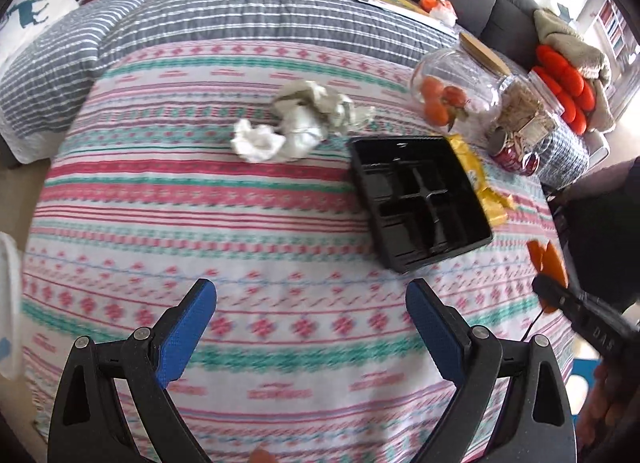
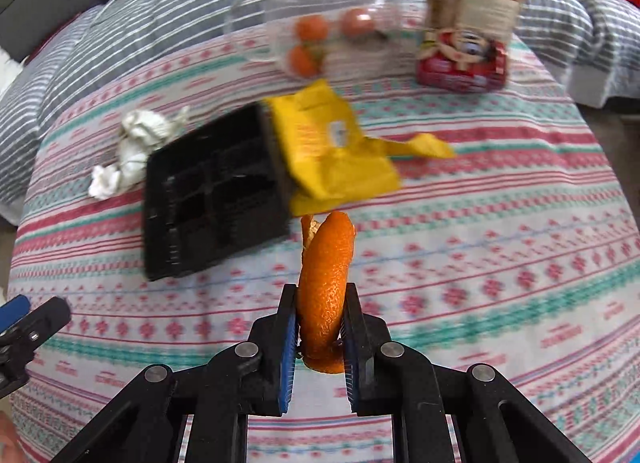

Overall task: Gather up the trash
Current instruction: 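Grasp the black plastic tray with the left tool while the right tool holds the peel, then carry the tray to the bin and drop it with the left tool while the right tool drops the peel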

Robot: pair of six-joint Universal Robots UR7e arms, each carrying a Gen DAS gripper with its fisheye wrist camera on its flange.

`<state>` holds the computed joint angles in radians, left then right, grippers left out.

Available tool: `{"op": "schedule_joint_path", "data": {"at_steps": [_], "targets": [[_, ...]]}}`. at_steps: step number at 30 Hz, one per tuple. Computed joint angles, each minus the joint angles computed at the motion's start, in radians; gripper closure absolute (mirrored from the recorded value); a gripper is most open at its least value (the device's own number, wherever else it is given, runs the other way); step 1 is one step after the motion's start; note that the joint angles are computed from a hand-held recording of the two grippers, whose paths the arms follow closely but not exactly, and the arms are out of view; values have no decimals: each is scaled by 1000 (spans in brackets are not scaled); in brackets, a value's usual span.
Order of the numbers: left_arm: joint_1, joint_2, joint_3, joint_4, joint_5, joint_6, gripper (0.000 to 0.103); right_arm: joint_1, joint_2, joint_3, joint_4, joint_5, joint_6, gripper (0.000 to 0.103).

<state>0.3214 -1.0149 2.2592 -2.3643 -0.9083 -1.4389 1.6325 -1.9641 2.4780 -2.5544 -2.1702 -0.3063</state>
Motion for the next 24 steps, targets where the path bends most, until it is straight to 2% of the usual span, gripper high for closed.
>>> {"op": "schedule_joint_path", "data": {"at_steps": [9,15,18,21,24], "targets": [[48,147,-39,-272,32,64,7,-78,-42,-6,-2,9,-62,86],[51,229,-100,-287,75,108,10,-120,-37,-11,-18,9,-78,86],[62,255,-125,-253,85,103,23,-136,-42,-14,-18,14,-77,86],[74,262,-130,-238,75,100,44,-146,-43,-16,-18,16,-81,86],[72,250,-122,-230,70,117,45,-150,-42,-22,-15,15,-74,86]]}}
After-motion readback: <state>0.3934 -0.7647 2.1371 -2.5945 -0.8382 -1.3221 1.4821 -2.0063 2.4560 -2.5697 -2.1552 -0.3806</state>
